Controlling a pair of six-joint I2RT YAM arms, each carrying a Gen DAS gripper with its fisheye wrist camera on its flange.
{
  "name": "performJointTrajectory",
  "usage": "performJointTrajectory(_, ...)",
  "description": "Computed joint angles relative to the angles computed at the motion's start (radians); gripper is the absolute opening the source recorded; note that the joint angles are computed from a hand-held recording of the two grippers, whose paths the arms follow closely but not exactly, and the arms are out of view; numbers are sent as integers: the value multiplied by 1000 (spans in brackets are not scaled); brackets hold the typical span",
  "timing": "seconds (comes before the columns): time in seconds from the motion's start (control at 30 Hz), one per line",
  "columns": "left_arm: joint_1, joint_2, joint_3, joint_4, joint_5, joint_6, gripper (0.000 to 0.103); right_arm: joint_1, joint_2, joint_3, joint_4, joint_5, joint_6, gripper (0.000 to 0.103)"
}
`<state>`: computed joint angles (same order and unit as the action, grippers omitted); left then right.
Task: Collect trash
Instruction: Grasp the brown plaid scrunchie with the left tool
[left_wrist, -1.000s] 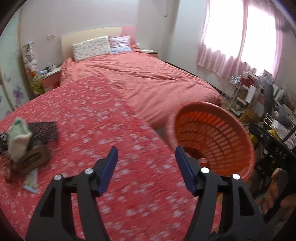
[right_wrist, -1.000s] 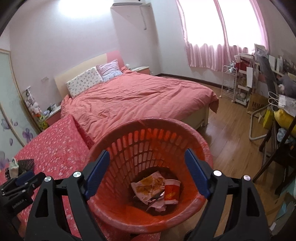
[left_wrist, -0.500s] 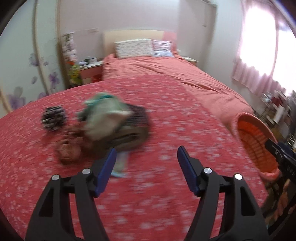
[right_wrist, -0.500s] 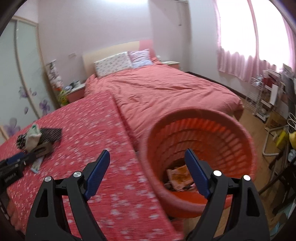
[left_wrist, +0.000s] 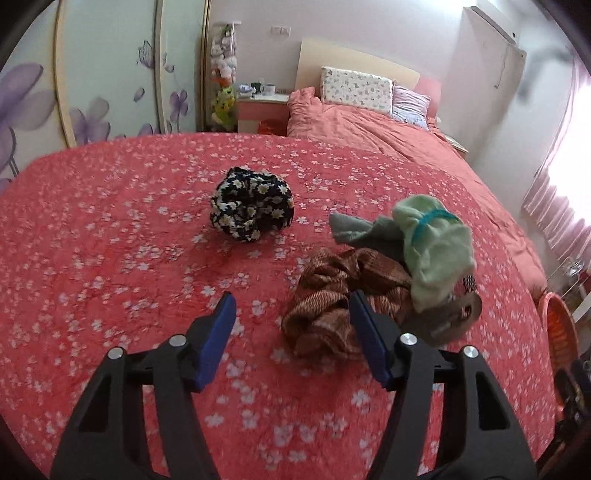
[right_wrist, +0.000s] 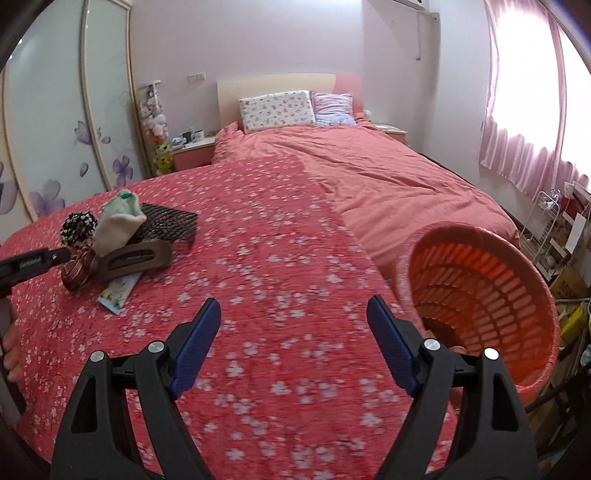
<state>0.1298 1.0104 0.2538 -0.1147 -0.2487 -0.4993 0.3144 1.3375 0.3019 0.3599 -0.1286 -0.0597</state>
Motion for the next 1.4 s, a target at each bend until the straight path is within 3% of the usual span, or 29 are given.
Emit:
performJointTrajectory(0.27,22,270,47,163,97,18,45,134,19,-2,12,102,40,80)
performJointTrajectory(0.4,14,280,47,182,97,15,28,186,19,-1,5,136,52,80)
performJointTrajectory(0.53,5,244,27,170,46,19,23,243,27,8,-2,165,72,80)
performJointTrajectory(0.77,171,-1,-58,14,25,145,23,354,79,59,-12,203,123,80)
performJointTrajectory(0.93,330,-77,-100,-13,77,247,30,423,181,141,-19,194,178,65)
performJointTrajectory(1.03,364,-87,-107,-12,108,263,31,439,263,217,-56,165,225,57)
performJointTrajectory(1.2,413,-56,-107,21,162,287,32,438,342,312,-94,112,358,54)
performJointTrajectory(1.4,441,-63,-114,23,186,314,32,509,386,376,-125,192,415,54)
